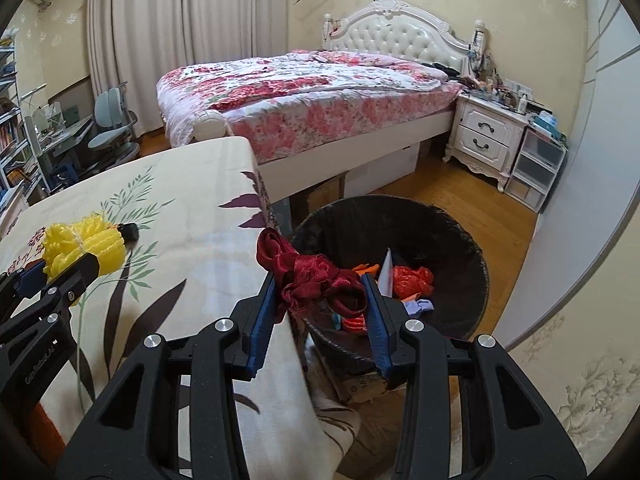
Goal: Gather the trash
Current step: 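Carry the yellow ball and red ribbon with both tools over the bin, then open both tools to drop the ball and ribbon into the bin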
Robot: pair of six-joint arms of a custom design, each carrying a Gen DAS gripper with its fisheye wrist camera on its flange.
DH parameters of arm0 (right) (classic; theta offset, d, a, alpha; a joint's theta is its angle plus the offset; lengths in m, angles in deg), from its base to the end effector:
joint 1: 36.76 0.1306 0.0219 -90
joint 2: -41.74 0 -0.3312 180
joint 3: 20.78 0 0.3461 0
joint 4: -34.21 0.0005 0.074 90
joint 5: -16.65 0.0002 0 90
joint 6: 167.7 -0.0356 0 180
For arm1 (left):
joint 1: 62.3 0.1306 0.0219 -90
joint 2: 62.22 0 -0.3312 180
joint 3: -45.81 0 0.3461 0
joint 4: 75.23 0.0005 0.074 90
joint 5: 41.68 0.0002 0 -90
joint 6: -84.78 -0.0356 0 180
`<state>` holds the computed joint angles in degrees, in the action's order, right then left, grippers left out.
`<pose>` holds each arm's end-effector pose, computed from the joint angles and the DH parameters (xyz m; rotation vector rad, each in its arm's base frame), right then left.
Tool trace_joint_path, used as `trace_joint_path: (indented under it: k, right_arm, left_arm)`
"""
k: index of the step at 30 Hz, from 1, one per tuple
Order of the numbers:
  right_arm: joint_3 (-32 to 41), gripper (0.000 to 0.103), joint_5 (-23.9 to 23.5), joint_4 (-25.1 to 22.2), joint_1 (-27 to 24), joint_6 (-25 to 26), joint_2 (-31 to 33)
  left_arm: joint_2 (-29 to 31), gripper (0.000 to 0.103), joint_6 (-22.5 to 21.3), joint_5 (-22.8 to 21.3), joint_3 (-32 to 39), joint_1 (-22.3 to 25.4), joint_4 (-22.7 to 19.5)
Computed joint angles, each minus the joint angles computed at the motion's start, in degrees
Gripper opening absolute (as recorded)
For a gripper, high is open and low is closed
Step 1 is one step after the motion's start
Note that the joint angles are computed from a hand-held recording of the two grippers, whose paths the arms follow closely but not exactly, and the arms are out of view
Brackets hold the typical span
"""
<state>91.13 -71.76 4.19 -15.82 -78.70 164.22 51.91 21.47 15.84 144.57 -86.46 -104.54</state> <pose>0.5825 0.2213 0.2751 -0.3812 2.2526 0.1689 0.5230 -0.2142 0.2678 -0.3154 2.1893 0.1841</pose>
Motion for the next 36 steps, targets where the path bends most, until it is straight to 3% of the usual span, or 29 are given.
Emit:
trace_joint_path:
  k: [9,18,32,34,36]
  right_arm:
    - [5.32,0.040,0.91,-1.15,-3.29,-1.81,4.22]
    - [13.29,0.040,1.37,-3.45,-5.47,-3.55,10.07]
    - [25.94,0.041,1.67,-9.36,-7.63,-5.78,18.38]
    - [27.25,0.042,1.91,-10.02,-7.83,-5.99,19.31]
    - [28.10,0.050,2.21,-10.26,-7.93,-6.26,19.97]
  left_arm:
    - [9.04,0.046,-3.25,1.29,12.54,-1.42,-1.28]
    - [19.57,0.046,-5.64,2.59,28.56,-1.58,-6.37]
    - [39.06,0.047,-6.68,5.35,61.50,-0.41,-22.88]
    - [41.66,0.048,-6.97,5.50,66.21,-0.42,-25.29]
    - [44.65,0.053,-7.01,5.38,71.83,-0.41,-28.42]
